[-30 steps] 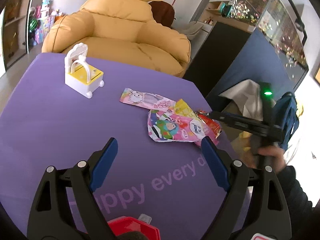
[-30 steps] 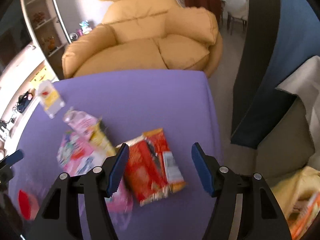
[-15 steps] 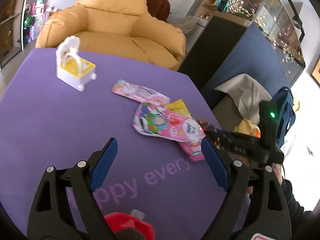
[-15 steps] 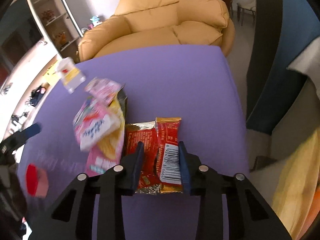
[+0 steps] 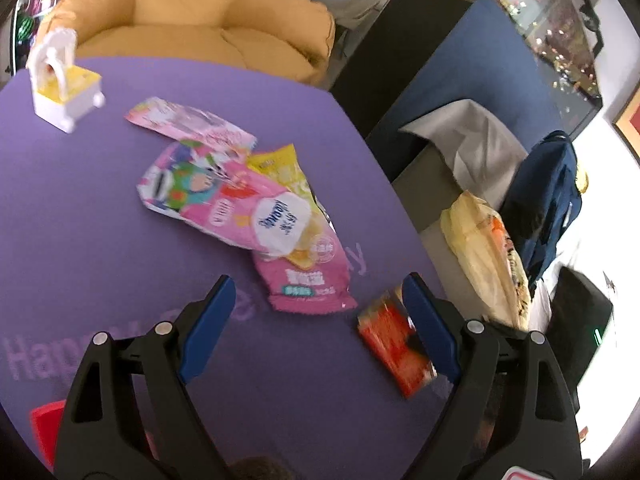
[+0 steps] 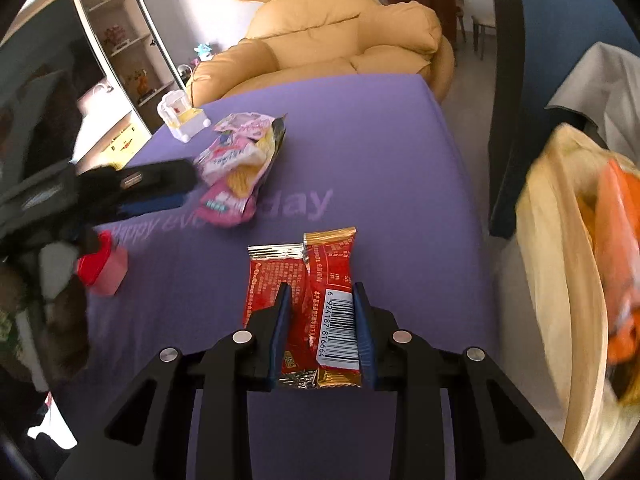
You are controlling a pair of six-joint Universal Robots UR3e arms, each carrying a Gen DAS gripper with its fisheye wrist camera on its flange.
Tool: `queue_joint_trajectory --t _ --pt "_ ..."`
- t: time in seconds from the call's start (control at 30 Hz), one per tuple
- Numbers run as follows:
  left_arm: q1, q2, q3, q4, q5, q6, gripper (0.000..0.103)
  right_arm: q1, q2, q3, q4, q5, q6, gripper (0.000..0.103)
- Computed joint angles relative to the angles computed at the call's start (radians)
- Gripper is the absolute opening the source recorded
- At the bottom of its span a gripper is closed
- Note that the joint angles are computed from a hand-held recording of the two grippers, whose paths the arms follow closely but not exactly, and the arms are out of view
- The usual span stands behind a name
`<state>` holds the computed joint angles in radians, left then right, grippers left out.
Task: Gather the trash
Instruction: 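Grasp the two red candy bar wrappers with the right gripper, then grasp the pink-yellow potato chips pack with the left gripper while the right holds the red bars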
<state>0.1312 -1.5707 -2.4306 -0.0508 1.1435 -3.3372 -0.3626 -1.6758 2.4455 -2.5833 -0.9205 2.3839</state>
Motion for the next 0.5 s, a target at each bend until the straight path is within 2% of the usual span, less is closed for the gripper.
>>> queue_joint_trajectory --t 0.1,0.2,0.43,0.47,0.5 --pt "-0.051 -0.112 0.064 0.051 0.077 -0.058 0.078 -0.049 -0.064 0.045 0.059 0.026 -0.051 0.029" --pt "-0.089 -0.177 0.112 0.081 0.155 -0.098 0.076 -0.068 -0.089 0.076 0.056 0.033 -0.081 0.029" --pt "-0.144 -0.26 0.237 0.03 0.249 -0.145 0.075 -0.093 -0.089 0.106 0.045 0.06 -0.103 0.029" --pt "-0.156 -0.276 0.259 0.026 0.268 -0.149 0.071 -0.094 -0.095 0.113 0.041 0.061 -0.102 0.029" --pt "-0.163 -0.287 0.271 0.025 0.281 -0.151 0.059 -0.102 -0.108 0.125 0.043 0.063 -0.111 0.029"
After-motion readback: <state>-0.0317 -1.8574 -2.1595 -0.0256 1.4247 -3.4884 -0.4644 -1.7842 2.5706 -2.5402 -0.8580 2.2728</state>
